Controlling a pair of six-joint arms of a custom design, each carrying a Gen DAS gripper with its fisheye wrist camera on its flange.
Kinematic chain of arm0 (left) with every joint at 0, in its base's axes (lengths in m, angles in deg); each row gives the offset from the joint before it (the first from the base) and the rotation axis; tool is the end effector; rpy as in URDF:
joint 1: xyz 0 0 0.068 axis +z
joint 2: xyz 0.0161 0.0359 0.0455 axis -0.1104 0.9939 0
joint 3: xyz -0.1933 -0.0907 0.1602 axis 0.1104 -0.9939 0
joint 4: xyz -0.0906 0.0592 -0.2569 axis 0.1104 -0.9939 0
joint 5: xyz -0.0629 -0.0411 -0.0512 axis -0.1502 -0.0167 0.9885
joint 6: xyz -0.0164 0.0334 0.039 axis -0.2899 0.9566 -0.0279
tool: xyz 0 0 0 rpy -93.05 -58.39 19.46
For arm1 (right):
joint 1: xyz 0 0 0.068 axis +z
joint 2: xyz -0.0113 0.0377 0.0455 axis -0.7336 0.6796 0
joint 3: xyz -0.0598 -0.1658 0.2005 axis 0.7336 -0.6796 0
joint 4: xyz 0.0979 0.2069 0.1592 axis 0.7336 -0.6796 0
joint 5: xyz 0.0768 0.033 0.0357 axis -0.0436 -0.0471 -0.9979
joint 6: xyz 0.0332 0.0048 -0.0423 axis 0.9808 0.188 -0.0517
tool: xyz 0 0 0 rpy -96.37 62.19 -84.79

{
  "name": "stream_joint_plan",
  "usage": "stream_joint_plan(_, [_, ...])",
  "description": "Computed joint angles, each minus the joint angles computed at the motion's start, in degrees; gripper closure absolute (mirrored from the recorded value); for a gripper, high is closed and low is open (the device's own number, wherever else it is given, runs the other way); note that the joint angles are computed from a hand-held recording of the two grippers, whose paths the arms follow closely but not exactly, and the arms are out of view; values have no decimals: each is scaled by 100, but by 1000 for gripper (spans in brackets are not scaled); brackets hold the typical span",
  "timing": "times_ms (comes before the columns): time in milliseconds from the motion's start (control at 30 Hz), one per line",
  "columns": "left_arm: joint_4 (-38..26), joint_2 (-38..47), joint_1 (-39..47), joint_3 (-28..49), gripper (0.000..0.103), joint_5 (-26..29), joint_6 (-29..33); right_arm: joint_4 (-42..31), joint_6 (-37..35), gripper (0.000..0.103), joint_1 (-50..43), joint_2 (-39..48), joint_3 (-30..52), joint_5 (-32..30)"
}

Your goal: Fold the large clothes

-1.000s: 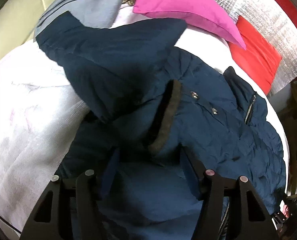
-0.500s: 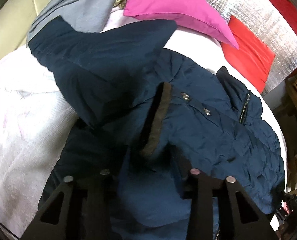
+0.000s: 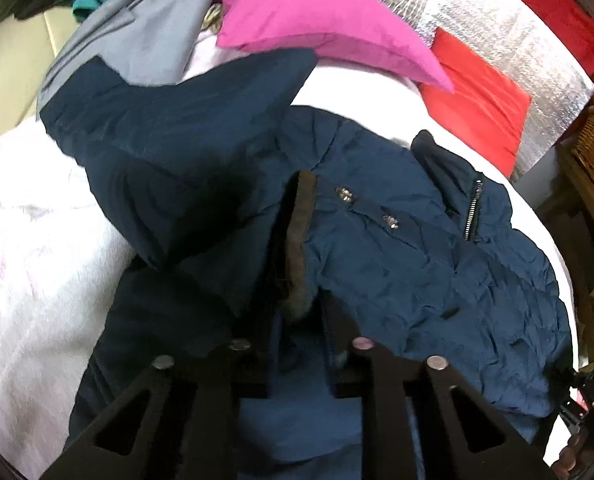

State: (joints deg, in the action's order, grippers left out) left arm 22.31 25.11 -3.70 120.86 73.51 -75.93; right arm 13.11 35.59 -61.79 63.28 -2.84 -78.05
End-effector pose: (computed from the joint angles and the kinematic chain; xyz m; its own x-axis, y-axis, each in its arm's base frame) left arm 0.2340 0.0145 0.1993 -0.5866 -0.6097 -0.5330 -0.5548 0.7820 -0.2839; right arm 0.4078 -0.0817 0.1294 -0.8253 0.3502 -0.4429 -0.0215 0.7644 0.6444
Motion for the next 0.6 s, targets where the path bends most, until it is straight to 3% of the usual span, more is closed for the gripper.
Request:
stream_joint_plan(100, [-66,-227,-111,11,90,-133,35,163,62,72,-18,-88,-109,-14])
stream_joint_plan(267, [-97,-759,-319,-36,90,-509,111,1024,226,76,-63,-596,-678,-275])
stream_joint_plan(367, [-325,-504,-329,75,90,-769,142,859,107,76,37,-542,-603,-68])
stream_joint_plan(467, [-499,-9,44,134,90,-267,128,385,-26,76,143,-240,-271,271])
stream_joint_plan(600, [-654,-180,229,166,86,-62,246,304,98,73,72,-250,-222,133])
